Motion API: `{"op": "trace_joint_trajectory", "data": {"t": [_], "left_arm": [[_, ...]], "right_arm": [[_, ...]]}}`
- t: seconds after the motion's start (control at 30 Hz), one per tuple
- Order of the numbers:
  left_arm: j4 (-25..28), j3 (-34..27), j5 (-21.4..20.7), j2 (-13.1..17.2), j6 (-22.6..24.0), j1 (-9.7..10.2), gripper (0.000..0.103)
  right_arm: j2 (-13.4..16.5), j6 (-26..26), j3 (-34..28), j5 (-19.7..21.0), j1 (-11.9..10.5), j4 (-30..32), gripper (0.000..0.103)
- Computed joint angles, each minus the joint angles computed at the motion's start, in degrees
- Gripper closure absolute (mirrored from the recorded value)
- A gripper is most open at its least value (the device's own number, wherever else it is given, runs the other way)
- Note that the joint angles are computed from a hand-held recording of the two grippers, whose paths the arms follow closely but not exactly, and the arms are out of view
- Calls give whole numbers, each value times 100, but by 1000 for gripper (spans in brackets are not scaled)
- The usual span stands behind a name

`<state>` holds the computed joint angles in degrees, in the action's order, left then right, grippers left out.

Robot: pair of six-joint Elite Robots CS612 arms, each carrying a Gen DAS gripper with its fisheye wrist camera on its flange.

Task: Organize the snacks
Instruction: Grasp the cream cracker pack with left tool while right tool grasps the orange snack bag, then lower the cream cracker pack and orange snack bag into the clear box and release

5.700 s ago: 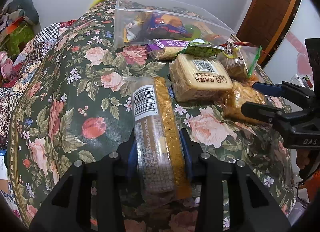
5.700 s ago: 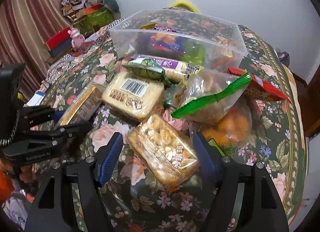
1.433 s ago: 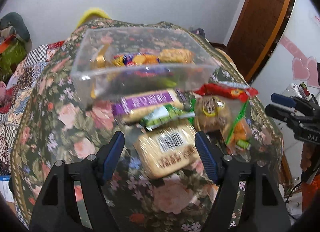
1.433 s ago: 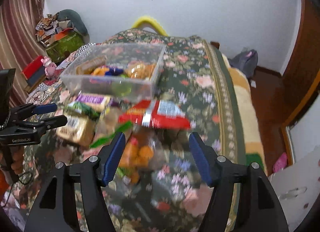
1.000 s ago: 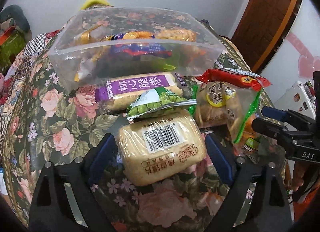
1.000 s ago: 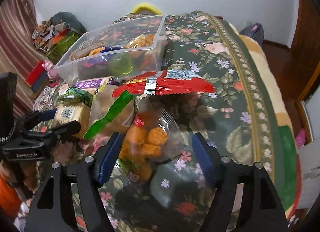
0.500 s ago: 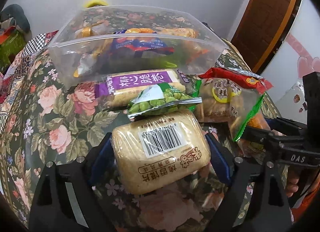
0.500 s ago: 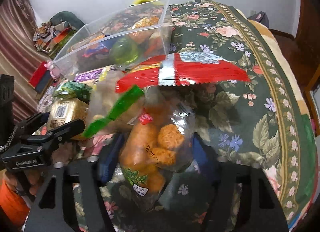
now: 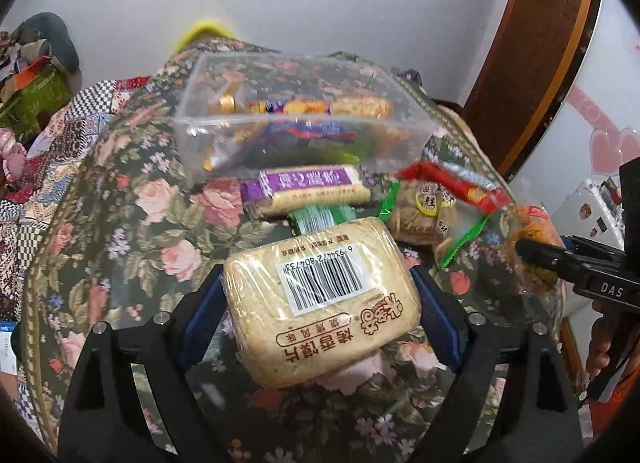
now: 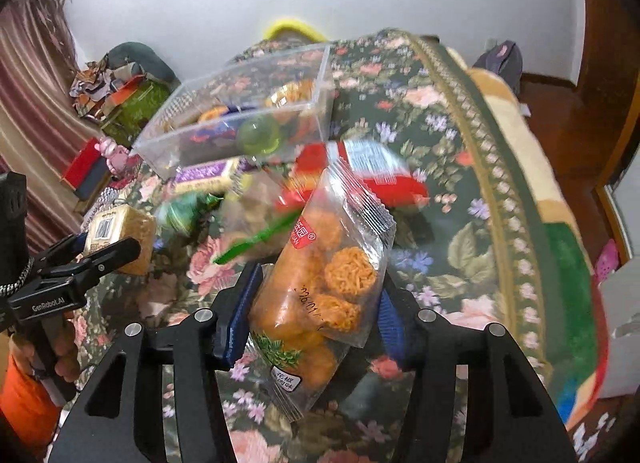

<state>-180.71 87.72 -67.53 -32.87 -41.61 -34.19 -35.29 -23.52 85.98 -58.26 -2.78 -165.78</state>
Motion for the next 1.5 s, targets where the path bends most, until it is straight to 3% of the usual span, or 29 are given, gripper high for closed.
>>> {"op": "trace_joint_trajectory", "data": {"t": [0.33, 0.73, 1.13, 1.5], "left_arm": [[-256, 161, 467, -226, 207, -36, 15], [-266, -206, 593, -195, 480, 187, 14], [474, -1086, 439, 181, 596, 514, 14], [1128, -1901, 11, 646, 379, 806, 14]], "right_arm": [[-148, 56, 50, 224, 58, -534, 52], [77, 175, -598, 404, 279, -768, 52], [534, 30, -1577, 99, 605, -268, 52], [1109, -49, -2697, -313, 835, 794, 52]]}}
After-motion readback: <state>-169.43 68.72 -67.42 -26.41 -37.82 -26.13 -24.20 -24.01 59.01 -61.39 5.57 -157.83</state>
